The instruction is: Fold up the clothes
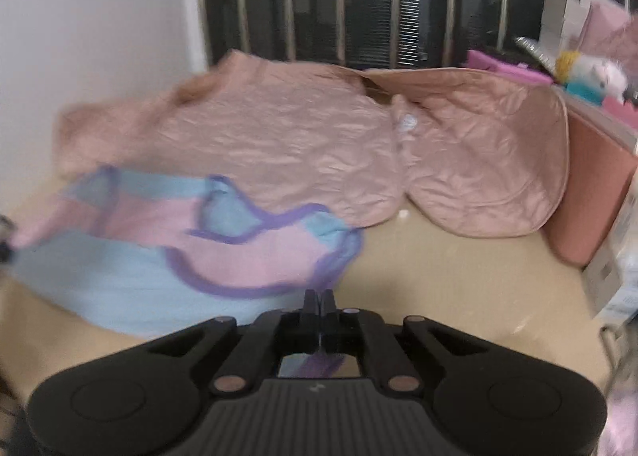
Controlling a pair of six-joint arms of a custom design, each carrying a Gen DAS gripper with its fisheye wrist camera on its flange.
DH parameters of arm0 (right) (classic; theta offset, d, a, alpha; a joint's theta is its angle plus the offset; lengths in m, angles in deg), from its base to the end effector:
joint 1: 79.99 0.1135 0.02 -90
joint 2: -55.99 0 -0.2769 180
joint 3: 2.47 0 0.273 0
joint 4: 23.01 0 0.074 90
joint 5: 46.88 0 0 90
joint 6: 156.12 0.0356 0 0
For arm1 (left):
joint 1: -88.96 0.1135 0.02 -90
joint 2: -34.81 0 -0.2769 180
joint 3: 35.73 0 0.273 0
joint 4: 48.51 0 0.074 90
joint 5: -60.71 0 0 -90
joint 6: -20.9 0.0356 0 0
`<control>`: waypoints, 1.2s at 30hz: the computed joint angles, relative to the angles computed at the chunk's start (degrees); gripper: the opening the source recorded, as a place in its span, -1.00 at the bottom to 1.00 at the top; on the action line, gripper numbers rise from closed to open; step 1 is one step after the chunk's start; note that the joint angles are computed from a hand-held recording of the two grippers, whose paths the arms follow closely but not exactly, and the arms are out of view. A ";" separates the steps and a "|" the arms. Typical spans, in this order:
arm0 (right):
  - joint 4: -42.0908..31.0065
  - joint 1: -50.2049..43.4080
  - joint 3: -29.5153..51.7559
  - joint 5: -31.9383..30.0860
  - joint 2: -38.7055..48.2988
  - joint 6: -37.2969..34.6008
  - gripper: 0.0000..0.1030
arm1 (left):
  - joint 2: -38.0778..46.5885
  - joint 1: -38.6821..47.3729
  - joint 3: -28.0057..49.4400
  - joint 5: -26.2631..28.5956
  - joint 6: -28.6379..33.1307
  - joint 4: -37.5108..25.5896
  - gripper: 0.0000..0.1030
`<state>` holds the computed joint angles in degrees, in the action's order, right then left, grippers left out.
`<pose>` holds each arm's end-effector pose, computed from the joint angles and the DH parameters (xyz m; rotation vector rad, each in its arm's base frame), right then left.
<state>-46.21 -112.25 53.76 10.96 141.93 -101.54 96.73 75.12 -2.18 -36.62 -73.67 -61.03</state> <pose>0.2641 -0.1443 0.1713 -0.2863 2.2975 0.1212 0.2074 -0.0464 0.1565 0.1176 2.2745 -0.0224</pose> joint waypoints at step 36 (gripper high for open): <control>5.48 -1.34 -11.63 -3.31 -7.78 5.76 -0.87 | 5.08 -3.26 1.63 -1.14 -1.00 3.85 -0.90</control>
